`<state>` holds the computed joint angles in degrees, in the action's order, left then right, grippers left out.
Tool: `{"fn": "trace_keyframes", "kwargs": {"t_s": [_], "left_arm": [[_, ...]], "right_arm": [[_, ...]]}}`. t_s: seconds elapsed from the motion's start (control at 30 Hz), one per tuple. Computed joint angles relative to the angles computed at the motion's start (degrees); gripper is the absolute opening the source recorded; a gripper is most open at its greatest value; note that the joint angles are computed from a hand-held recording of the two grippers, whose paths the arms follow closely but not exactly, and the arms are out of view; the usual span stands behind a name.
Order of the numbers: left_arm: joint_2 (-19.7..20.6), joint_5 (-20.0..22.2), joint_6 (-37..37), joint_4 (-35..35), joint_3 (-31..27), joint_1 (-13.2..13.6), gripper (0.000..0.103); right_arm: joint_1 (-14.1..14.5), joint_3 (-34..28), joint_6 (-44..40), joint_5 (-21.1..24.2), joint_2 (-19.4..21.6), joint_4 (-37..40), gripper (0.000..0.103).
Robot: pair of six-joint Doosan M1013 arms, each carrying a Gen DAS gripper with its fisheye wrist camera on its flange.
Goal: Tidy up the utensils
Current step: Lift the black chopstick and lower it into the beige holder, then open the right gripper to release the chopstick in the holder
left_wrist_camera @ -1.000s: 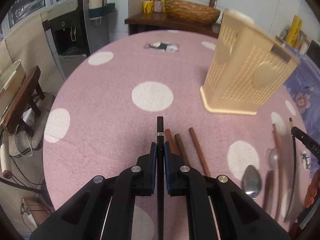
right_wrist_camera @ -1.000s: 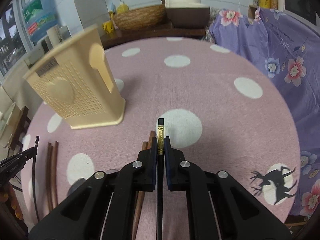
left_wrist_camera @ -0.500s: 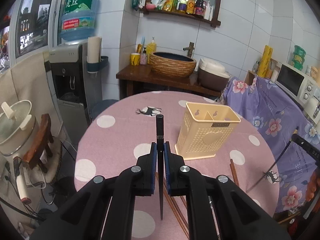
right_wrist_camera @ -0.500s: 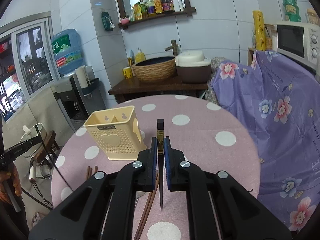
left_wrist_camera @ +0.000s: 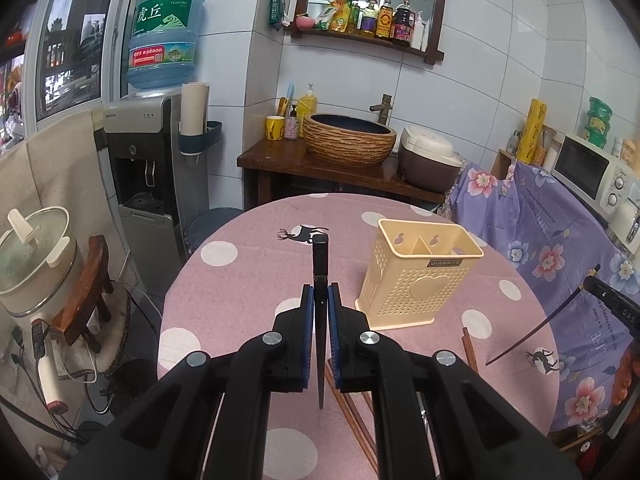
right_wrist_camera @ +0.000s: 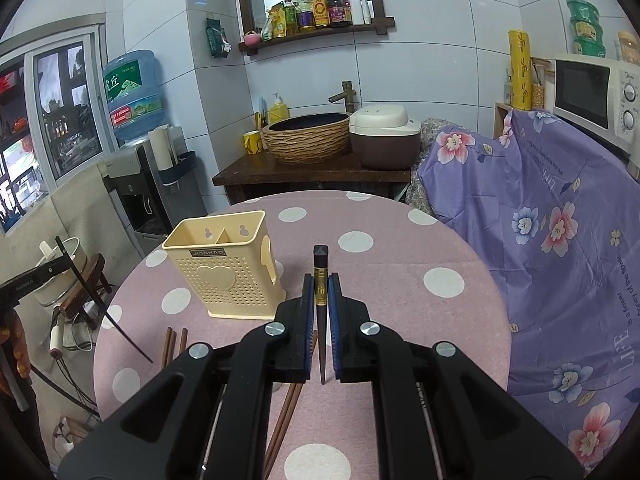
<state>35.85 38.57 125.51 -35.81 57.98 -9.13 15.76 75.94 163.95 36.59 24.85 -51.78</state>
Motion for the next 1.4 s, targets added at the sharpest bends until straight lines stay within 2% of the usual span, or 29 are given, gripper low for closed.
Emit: {"fn": "trace_keyframes", "kwargs": {"t_s": [0.2, 0.43, 0.6, 0.77, 0.97, 1.07, 1.27, 1.4], "left_arm": [[0.5, 1.2, 2.1, -2.0, -3.2, -0.2, 0.008], [3.3, 9.2, 1.4, -3.9, -16.0, -0.8, 0.008], [4.7, 5.9, -1.0, -1.8, -21.6, -2.7, 0.008], [7.9, 7.1, -5.2, 0.4, -26.9, -4.0, 0.008], [11.7, 8.8, -9.1, 2.7, -29.6, -5.2, 0.008], [12.8, 7.6, -10.7, 5.1, -28.9, -5.9, 0.008], [18.5, 14.7, -16.8, 7.6, -36.1, -5.6, 0.008], [19.8, 16.0, -18.0, 9.5, -37.3, -5.6, 0.008]], "right_arm": [[-0.2, -4.0, -6.0, -0.7, 0.8, 3.2, 0.008], [-0.4, -14.7, -13.9, -0.1, 2.9, 5.8, 0.008], [-0.7, -24.0, -15.5, 0.7, 6.1, 6.9, 0.008], [-0.7, -30.8, -17.2, 3.9, 10.7, 8.0, 0.008], [-1.6, -33.7, -19.2, 5.8, 15.1, 13.8, 0.008], [-2.1, -34.3, -19.8, 6.5, 16.7, 15.9, 0.008], [-3.1, -34.4, -20.7, 6.6, 18.5, 21.0, 0.008], [-3.7, -34.0, -19.9, 6.2, 18.8, 22.2, 0.008]]}}
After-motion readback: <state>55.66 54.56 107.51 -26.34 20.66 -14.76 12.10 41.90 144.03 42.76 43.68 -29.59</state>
